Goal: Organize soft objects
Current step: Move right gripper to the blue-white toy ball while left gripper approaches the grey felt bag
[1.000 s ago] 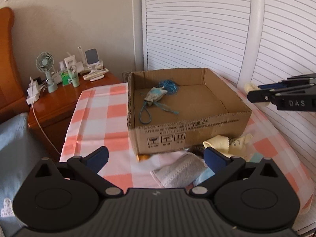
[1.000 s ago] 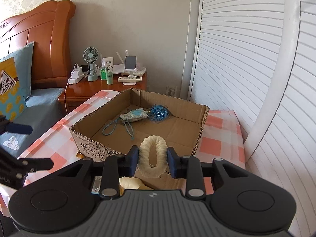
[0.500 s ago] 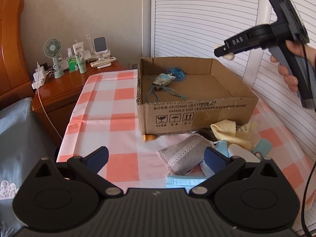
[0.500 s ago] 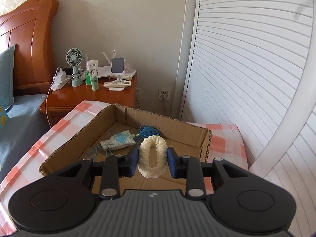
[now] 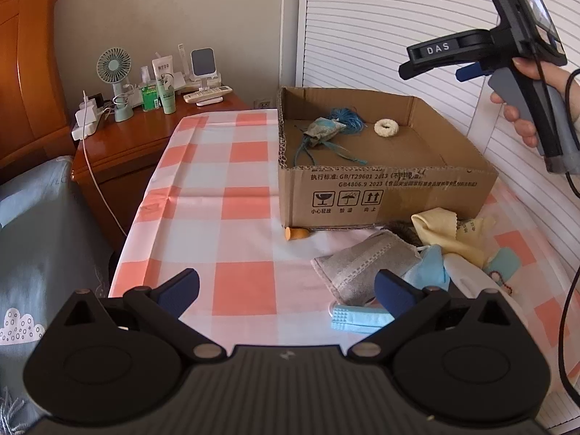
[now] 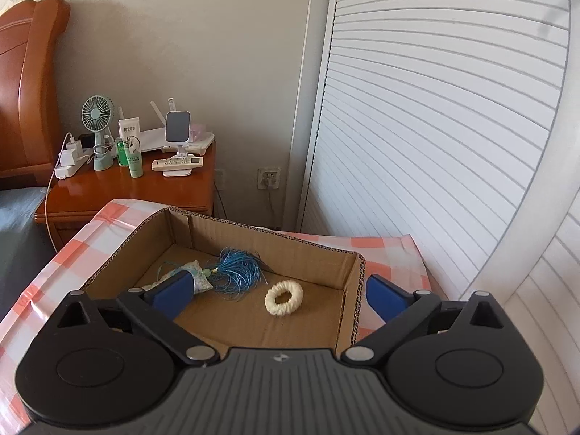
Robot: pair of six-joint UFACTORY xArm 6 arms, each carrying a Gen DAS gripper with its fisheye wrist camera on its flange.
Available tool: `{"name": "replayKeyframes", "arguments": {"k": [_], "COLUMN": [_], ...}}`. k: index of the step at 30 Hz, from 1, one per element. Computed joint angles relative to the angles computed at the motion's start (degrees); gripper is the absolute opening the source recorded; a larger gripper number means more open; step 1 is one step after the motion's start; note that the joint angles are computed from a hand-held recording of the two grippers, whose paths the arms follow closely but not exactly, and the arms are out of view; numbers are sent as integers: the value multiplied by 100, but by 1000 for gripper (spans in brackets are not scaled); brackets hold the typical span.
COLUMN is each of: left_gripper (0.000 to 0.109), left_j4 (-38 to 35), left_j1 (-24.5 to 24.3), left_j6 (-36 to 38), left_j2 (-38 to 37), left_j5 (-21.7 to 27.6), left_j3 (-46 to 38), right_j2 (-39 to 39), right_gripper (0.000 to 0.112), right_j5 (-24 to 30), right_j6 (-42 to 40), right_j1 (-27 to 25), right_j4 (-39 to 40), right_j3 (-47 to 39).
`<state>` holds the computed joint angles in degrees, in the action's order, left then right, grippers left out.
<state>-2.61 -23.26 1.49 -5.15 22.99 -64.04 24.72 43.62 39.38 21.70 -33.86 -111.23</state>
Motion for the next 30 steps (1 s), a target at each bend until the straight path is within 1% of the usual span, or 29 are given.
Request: {"name": "replayKeyframes", "arguments": {"k": [2,7,11,14,16,19,25,30], "left_gripper": [102,102,102,102,102,102,102,102], "left_j4": [-12,61,99,78,39,11,-40,-117], "left_j1": [-11,-47,-90,-116,-131,-149,-187,-203], "left_j6": [11,-44,-37,16,60,105,181,278], "left_j2": [-41,-198,-328,-410,-453,-493,-473,-438], "left_j5": [-3,-19,-25,-50,-59,-53,-16,24], "left_j3": [32,155,261,341,387,434,444,428], "right_j2": [-240,-815,-1320,-1721,-1984,-2310,-2741,-2916], "right_gripper": [103,103,103,103,103,103,103,103], "right_j5": [-9,-16,82,132,208,306,494,435], "right_j6": [9,321,519,871,1273,1611,2167,2472], "right_j1": [51,199,333,458,552,662,894,976], "right_j4": [-71,-311,-300,-465,-608,-526,-470,-322], "right_j3": [298,1021,1692,2292,2708,3254,4027,4398]}}
